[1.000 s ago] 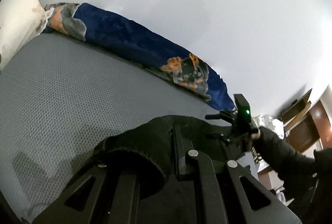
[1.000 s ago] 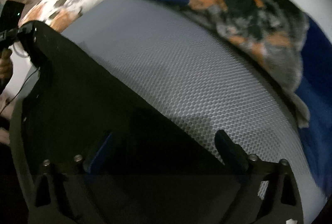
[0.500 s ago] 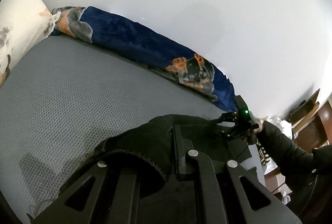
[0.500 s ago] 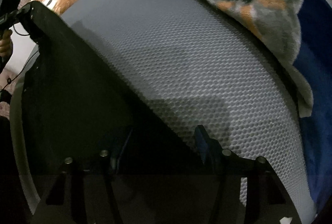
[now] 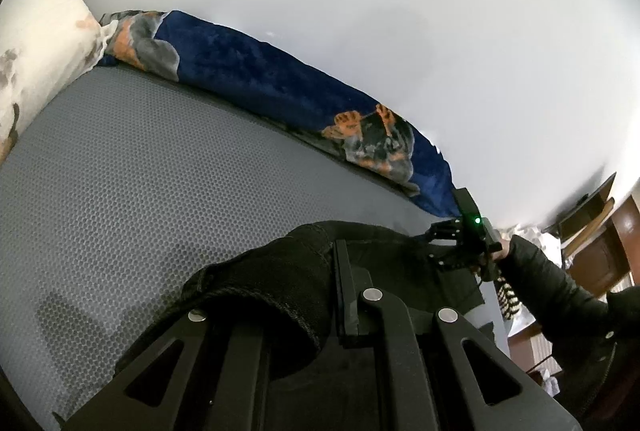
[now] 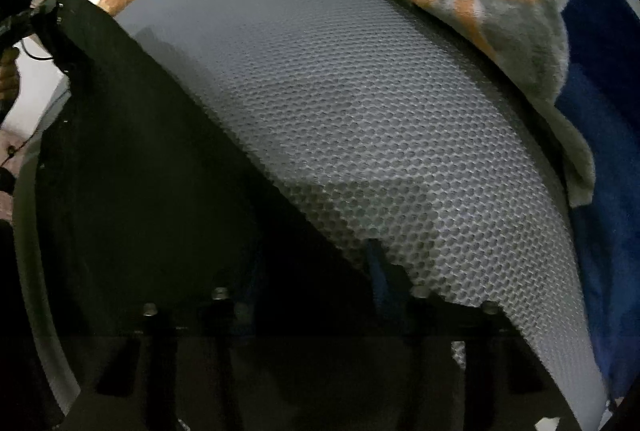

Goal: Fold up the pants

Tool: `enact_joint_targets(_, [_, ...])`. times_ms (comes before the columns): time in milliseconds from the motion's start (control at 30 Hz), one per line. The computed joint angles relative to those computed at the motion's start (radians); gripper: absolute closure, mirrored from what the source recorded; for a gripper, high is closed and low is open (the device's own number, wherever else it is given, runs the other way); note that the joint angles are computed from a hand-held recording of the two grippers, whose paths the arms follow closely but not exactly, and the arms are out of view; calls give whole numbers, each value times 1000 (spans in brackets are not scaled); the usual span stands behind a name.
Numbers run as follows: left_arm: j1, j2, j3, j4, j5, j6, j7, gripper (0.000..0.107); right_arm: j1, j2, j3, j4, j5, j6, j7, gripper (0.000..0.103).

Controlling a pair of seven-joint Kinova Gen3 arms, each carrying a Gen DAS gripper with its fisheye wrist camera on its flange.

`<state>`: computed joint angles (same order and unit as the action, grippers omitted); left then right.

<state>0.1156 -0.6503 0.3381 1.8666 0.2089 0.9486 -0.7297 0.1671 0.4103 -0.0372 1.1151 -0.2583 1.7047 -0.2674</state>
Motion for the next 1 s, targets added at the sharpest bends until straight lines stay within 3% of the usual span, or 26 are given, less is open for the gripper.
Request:
enact_joint_targets(100, [5, 11, 1, 0, -6, -1, -10, 98, 58, -48, -89, 63, 41, -89, -35, 90])
enact_joint_targets(167, [3, 20, 6, 1, -16, -1, -17, 98, 83, -101, -110, 139, 36, -171, -42, 92])
enact_joint_targets(333, [-3, 52, -6, 20, -49, -8, -45, 98, -20, -279, 65, 345, -34, -374, -69, 93])
enact_joint_targets(533, [8, 79, -28, 32, -74, -2, -78, 98, -37, -508, 108, 558, -46, -602, -185, 96])
enact_joint_targets(600, [19, 66, -30, 28, -76, 10, -88, 98, -42, -561, 139, 576, -62, -602, -187, 96])
enact_joint_targets(767, [46, 2, -36, 14, -62, 52, -116, 98, 28, -663, 179, 545, -108, -497, -172, 96])
enact_joint_targets(1000, [83, -108, -30, 3, 1, 139, -155, 97, 10, -792, 350, 510, -100, -280, -154, 97])
